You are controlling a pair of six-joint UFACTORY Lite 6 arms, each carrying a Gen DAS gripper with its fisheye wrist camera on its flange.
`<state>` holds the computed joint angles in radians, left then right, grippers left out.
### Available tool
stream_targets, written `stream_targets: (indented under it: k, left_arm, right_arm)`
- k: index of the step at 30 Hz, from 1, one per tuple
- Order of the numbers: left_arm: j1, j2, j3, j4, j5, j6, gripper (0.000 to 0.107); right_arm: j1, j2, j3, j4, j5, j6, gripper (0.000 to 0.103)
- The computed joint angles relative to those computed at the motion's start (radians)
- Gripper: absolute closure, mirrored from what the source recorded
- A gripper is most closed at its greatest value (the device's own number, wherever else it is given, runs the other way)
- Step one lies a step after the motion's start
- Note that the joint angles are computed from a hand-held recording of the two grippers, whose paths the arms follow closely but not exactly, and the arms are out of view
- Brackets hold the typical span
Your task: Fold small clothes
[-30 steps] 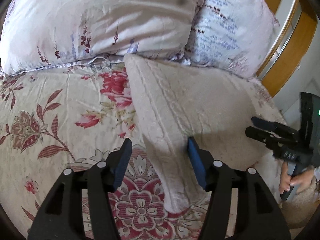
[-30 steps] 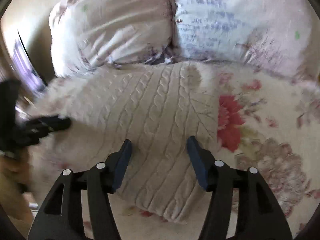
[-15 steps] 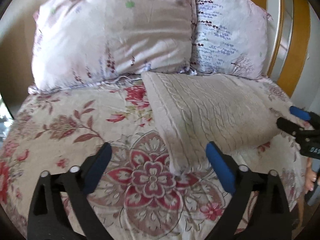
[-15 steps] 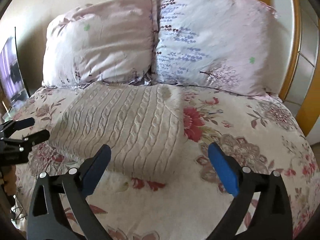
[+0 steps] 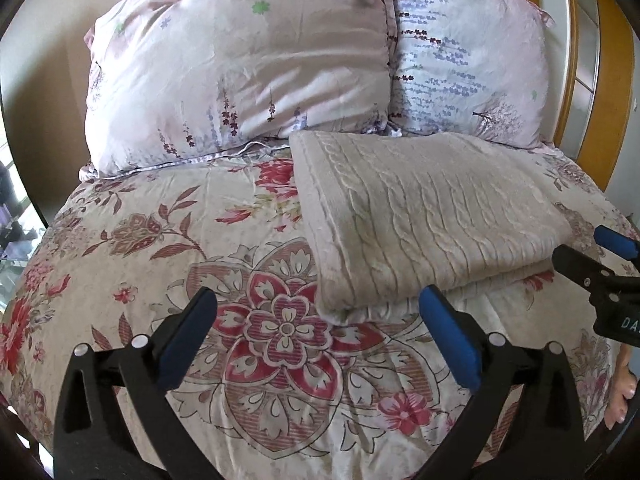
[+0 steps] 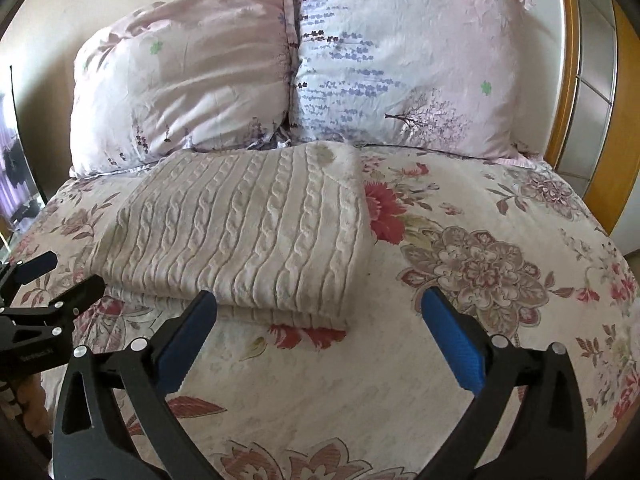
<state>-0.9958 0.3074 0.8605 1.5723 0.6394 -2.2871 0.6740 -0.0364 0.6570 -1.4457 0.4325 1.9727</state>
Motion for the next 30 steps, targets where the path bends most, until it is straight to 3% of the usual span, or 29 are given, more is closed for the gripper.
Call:
stream_targets:
  k: [16, 30]
  left_arm:
    - [-0.002, 0.026, 0.013, -0.029, -0.010, 0.017, 0.006]
    - [0.033, 0.091, 0.080, -0.149, -0.091, 0.152, 0.006]
  right_arm:
    - [0.013, 0.016, 0.004, 0.027, 0.000, -0.009, 0.001]
    - [-0.015, 0.154, 0.097, 0.312, -0.057, -0.305, 0.001]
